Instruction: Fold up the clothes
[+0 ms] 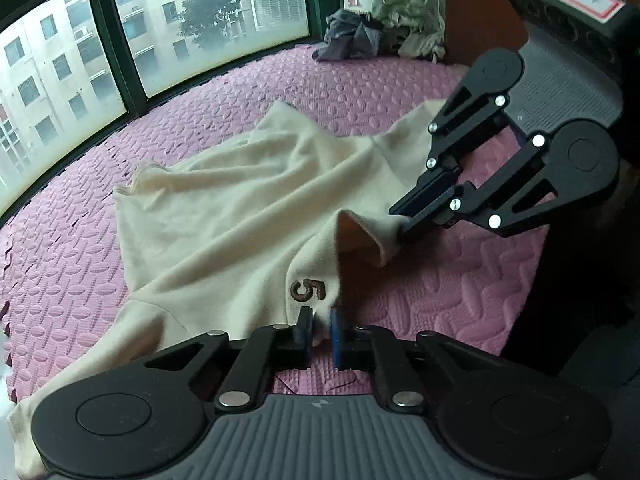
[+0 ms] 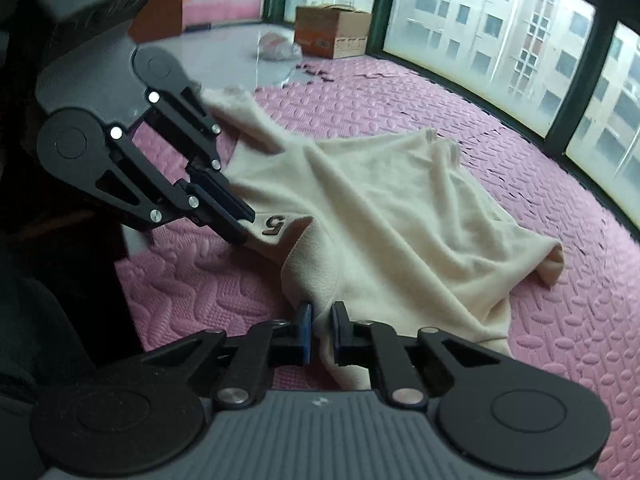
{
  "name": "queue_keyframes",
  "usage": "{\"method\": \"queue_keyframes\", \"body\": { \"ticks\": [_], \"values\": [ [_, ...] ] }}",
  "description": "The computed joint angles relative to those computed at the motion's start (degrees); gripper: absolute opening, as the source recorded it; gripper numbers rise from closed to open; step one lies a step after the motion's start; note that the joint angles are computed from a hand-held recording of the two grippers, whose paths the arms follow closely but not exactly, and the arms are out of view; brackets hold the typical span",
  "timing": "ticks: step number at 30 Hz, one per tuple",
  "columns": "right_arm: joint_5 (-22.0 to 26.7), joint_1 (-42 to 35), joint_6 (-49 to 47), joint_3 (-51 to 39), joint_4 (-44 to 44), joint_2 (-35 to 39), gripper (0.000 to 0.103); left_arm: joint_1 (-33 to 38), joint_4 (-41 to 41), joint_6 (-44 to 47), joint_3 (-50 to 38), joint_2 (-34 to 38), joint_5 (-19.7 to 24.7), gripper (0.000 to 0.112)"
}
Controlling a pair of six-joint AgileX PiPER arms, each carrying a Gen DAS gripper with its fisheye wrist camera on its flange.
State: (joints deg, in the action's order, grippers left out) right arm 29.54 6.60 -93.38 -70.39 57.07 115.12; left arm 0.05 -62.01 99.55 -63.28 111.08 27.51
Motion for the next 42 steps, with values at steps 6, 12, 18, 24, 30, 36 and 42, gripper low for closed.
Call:
{"method": "queue_keyframes", "body": {
  "ticks": [6, 12, 18, 24, 30, 36, 42],
  "values": [
    [13.6, -5.4, 5.8, -4.6, -4.1, -1.1, 0.008, 5.3, 5.5, -1.8, -1.0, -3.4, 11.9, 0.009],
    [16.6, -8.3, 8.9, -6.8, -6.1, 0.1, 0.016, 6.4, 9.6, -4.1, -2.0, -3.2, 14.1, 0.01],
    [12.2, -6.3, -1.1, 0.3, -4.4, -4.1, 0.02, 5.9, 7.9, 0.2, -1.7, -3.5, 15.8, 0.012],
    [7.3, -2.5, -9.8, 4.8, 1.5, -4.1, 0.039, 3.9, 7.5, 1.8, -1.0, -3.3, 12.8, 0.022],
    [8.1, -0.9, -5.7, 2.4, 5.2, 0.2, 0.038, 3.1, 4.8, -3.5, -4.6, 1.4, 13.5, 0.022],
    [13.2, -2.9, 0.3, -0.1, 0.1, 1.0, 0.037, 1.9, 11.3, -9.1, -8.3, 5.2, 14.4, 0.022],
    [18.3, -9.1, 13.5, -9.9, -1.9, 1.8, 0.038, 2.7, 9.3, -10.7, -11.9, 5.0, 16.5, 0.026]
  ]
}}
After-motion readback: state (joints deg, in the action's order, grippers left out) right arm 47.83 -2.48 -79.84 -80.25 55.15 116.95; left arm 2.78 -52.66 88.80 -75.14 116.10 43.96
